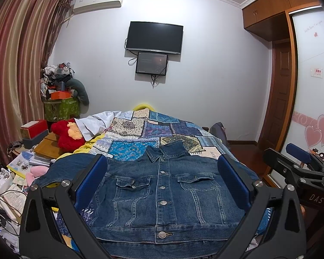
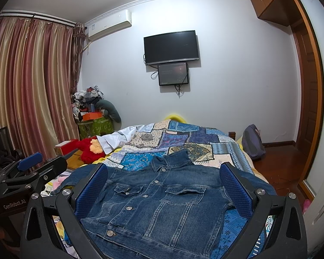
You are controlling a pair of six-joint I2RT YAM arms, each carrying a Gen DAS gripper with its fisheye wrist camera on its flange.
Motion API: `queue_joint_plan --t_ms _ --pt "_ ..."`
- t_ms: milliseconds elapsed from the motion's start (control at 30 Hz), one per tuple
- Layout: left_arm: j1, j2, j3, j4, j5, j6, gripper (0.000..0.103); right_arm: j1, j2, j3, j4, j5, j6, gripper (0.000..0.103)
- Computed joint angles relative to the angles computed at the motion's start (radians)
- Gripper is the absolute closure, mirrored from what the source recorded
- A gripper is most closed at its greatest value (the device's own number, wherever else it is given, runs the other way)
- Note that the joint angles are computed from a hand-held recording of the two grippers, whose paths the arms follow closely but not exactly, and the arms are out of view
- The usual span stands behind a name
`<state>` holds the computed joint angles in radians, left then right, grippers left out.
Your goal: Fold large clothes
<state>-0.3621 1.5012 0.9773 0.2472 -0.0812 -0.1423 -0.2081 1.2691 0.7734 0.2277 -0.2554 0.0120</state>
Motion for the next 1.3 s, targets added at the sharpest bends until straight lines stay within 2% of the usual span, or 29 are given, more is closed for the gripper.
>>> queue_joint_plan --t_ms 1000,1300 --pt "-0.01 0.001 0.03 -0.028 -0.005 0.002 0.0 -0.006 -0.003 0.008 -0.012 -0.007 -0.003 0.0" --pt "0.006 0.018 0.028 -0.005 0.009 -0.006 0.0 0.009 0.029 0.023 -0.011 0.01 -0.004 0.0"
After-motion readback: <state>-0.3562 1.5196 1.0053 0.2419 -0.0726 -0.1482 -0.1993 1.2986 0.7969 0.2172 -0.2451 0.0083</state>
